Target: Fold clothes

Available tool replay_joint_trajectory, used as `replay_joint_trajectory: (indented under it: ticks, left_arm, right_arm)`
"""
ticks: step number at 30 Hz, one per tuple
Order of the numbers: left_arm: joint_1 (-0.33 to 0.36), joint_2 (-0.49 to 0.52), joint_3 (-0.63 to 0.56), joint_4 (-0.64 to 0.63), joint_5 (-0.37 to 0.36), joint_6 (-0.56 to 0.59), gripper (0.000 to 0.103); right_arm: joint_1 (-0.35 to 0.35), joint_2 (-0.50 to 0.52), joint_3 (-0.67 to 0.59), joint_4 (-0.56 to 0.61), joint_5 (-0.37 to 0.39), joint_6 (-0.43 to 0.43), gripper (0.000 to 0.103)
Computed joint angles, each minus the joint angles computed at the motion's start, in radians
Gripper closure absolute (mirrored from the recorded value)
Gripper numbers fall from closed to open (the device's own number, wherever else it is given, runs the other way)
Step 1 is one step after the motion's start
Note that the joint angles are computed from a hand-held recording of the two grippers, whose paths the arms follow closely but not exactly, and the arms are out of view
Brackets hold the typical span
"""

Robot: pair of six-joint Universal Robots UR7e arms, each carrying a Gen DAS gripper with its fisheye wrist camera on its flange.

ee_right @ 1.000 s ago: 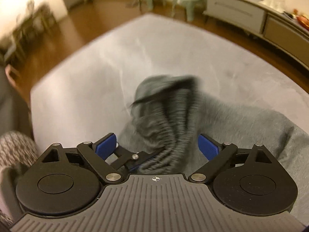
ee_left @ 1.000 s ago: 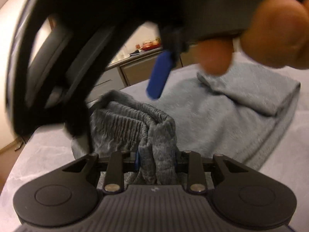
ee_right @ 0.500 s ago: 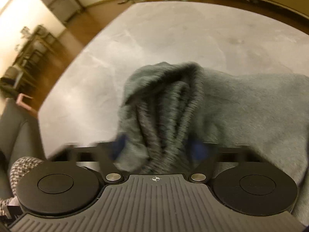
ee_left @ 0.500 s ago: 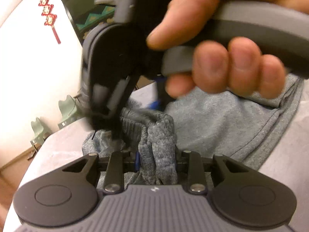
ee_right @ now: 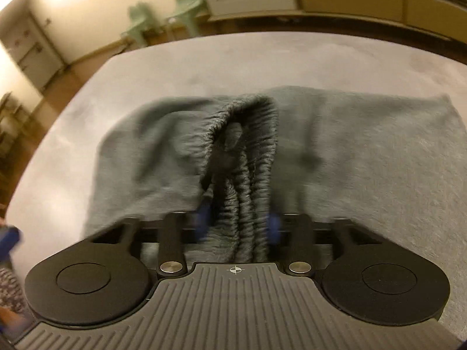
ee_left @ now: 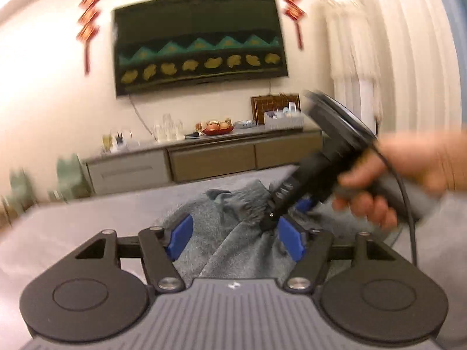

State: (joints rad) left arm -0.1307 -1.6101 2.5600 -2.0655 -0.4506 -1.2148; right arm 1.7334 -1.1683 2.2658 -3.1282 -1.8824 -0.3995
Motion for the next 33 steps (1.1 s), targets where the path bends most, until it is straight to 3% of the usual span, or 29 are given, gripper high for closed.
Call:
replay_joint_trajectory:
  ticks: [2, 4, 6, 8, 9, 11, 13, 14, 15, 17, 23, 25, 26, 28, 31, 33]
  left_arm:
    - [0.029, -0.132, 0.014, 0.073, -0.013, -0.098, 0.036]
    - [0.158, -0.165, -0.016, 0.048, -0.039, -0.094, 0.038]
    - [0.333, -0.161, -0.069, -0.064, -0.140, 0.021, 0.038]
    - [0.489, -0.129, -0.107, -0.224, -0.280, 0.150, 0.038]
    - [0.555, -0.099, -0.126, -0.301, -0.351, 0.225, 0.036]
    - [0.628, -0.016, -0.175, -0.329, -0.398, 0.326, 0.036]
    - [0.646, 0.046, -0.203, -0.321, -0.372, 0.406, 0.040]
    - [0.650, 0.066, -0.216, -0.311, -0.343, 0.430, 0.048]
    - [0.667, 0.073, -0.229, -0.317, -0.342, 0.446, 0.064]
    - [0.720, 0.041, -0.226, -0.398, -0.405, 0.434, 0.072]
    - [0.826, -0.027, -0.224, -0.499, -0.552, 0.428, 0.072]
    - [0.825, -0.048, -0.226, -0.493, -0.581, 0.454, 0.066]
    - [0.828, -0.056, -0.230, -0.491, -0.599, 0.473, 0.062]
    - [0.828, -0.073, -0.230, -0.503, -0.618, 0.505, 0.050]
    - [0.810, -0.061, -0.215, -0.522, -0.595, 0.513, 0.048]
    - [0.790, -0.047, -0.208, -0.527, -0.558, 0.527, 0.048]
  right_arm:
    - [-0.003, -0.010, 0.064, -0.157, -0.005, -0.013, 0.040]
    - [0.018, -0.008, 0.132, -0.361, -0.049, -0.028, 0.039]
    - [0.041, -0.005, 0.202, -0.502, -0.072, -0.069, 0.037]
    - [0.075, -0.051, 0.261, -0.475, -0.052, -0.108, 0.038]
    - [0.084, -0.045, 0.288, -0.482, -0.039, -0.135, 0.038]
    - [0.124, 0.014, 0.335, -0.582, -0.058, -0.190, 0.038]
    - [0.166, 0.127, 0.354, -0.717, -0.117, -0.243, 0.036]
    - [0.190, 0.183, 0.352, -0.761, -0.161, -0.261, 0.032]
    - [0.208, 0.208, 0.343, -0.764, -0.212, -0.282, 0.032]
    - [0.225, 0.194, 0.358, -0.769, -0.251, -0.301, 0.032]
    - [0.282, -0.043, 0.375, -0.454, -0.324, -0.172, 0.033]
    - [0.347, -0.049, 0.347, -0.427, -0.410, -0.114, 0.037]
    - [0.376, -0.034, 0.337, -0.456, -0.450, -0.103, 0.038]
    - [0.481, 0.028, 0.335, -0.605, -0.500, -0.170, 0.037]
    - [0.571, 0.084, 0.338, -0.627, -0.424, -0.226, 0.029]
    - [0.597, 0.158, 0.332, -0.663, -0.386, -0.261, 0.029]
